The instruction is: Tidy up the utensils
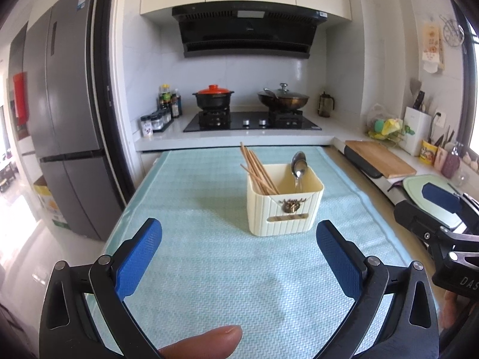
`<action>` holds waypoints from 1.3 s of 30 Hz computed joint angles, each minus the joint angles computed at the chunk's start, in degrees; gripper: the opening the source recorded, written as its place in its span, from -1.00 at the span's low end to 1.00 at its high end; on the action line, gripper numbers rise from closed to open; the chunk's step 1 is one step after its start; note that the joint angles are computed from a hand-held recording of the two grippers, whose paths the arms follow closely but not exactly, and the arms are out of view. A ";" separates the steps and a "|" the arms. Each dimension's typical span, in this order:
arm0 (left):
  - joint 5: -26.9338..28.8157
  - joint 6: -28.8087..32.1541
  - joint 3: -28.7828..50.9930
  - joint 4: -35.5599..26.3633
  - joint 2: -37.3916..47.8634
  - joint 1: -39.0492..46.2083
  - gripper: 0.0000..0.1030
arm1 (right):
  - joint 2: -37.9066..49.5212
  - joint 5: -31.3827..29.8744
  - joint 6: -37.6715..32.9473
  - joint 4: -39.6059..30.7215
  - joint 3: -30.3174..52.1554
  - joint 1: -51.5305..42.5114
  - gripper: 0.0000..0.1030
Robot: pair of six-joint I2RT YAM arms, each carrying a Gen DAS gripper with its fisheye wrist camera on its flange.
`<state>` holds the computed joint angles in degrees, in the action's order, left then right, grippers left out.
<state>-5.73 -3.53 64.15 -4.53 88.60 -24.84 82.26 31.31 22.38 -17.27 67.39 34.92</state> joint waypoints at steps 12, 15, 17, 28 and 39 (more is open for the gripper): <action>-0.70 -0.30 -0.54 -0.88 -1.43 0.21 0.99 | 1.19 3.75 0.69 -4.27 3.53 3.29 0.67; -0.86 -0.30 -0.35 -1.09 -1.37 0.26 0.99 | 1.15 3.83 0.97 -4.66 3.70 3.22 0.67; -0.71 -0.42 -0.29 -1.18 -1.33 0.35 0.99 | 1.10 3.82 0.97 -4.82 3.74 3.40 0.67; -1.25 -0.16 -0.72 -1.07 -1.60 0.15 0.99 | 1.53 3.92 0.91 -5.81 4.54 4.24 0.67; -1.50 -0.13 -1.15 -0.80 -2.15 0.06 0.99 | 1.28 5.03 0.52 -6.23 5.15 5.26 0.68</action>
<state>-7.23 -3.66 63.01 -5.33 86.46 -24.77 83.54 36.34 22.89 -23.50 72.54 40.18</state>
